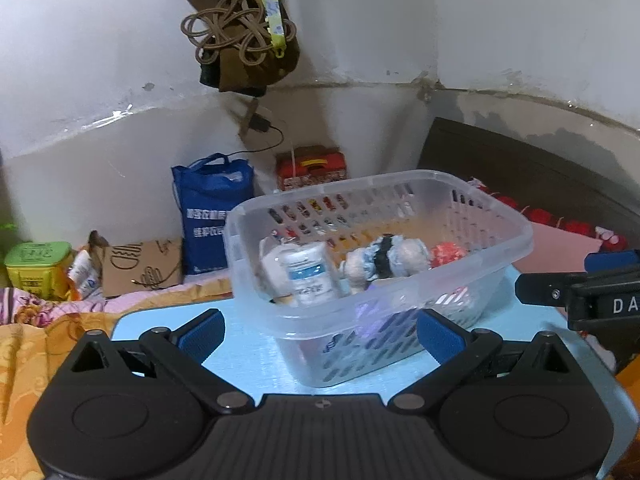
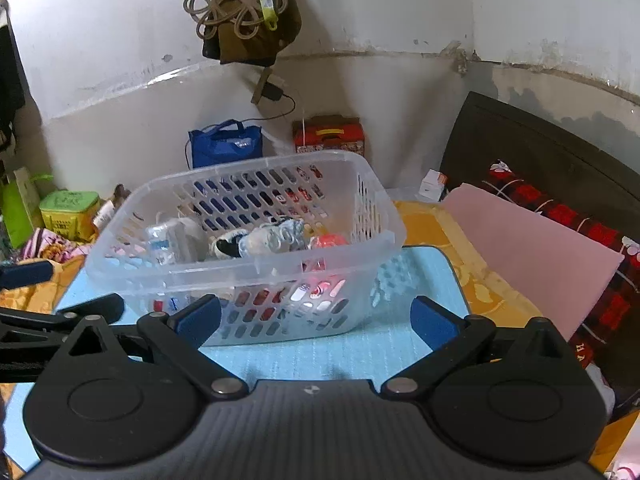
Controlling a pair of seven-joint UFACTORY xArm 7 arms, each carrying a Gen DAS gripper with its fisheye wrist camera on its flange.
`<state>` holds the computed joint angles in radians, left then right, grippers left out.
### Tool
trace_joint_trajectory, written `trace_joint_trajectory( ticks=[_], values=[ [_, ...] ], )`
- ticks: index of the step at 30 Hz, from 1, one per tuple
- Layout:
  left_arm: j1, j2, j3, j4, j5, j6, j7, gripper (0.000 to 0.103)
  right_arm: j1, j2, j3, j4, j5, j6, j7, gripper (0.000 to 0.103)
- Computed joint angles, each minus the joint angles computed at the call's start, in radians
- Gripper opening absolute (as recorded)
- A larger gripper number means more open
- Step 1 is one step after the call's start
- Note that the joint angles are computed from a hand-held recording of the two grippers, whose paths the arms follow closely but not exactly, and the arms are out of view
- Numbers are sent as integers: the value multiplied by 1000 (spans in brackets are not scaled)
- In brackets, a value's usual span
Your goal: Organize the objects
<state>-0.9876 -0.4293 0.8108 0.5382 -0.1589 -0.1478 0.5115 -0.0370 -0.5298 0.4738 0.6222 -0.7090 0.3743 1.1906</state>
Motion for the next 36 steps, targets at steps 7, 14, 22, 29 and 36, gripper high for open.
trace_joint_trajectory(
  ticks=[7, 14, 22, 29, 36],
  values=[
    [-1, 9, 14, -6, 4, -35, -33, 103, -13, 12, 14, 7, -22, 10, 43, 103],
    [-61, -38, 91, -17, 86, -48, -59, 103, -28, -2, 29, 2, -79, 13, 95, 103],
    [-61, -39, 96, -26, 97, -82, -91, 103, -45, 0, 60, 12, -153, 21, 137, 103],
    [-34, -16, 84, -34, 156, -103, -142, 103, -32, -3, 52, 11, -190, 17, 163, 103],
    [-20, -12, 89, -36, 202, -116, -189, 103, -26, 1, 52, 13, -225, 17, 200, 103]
  ],
)
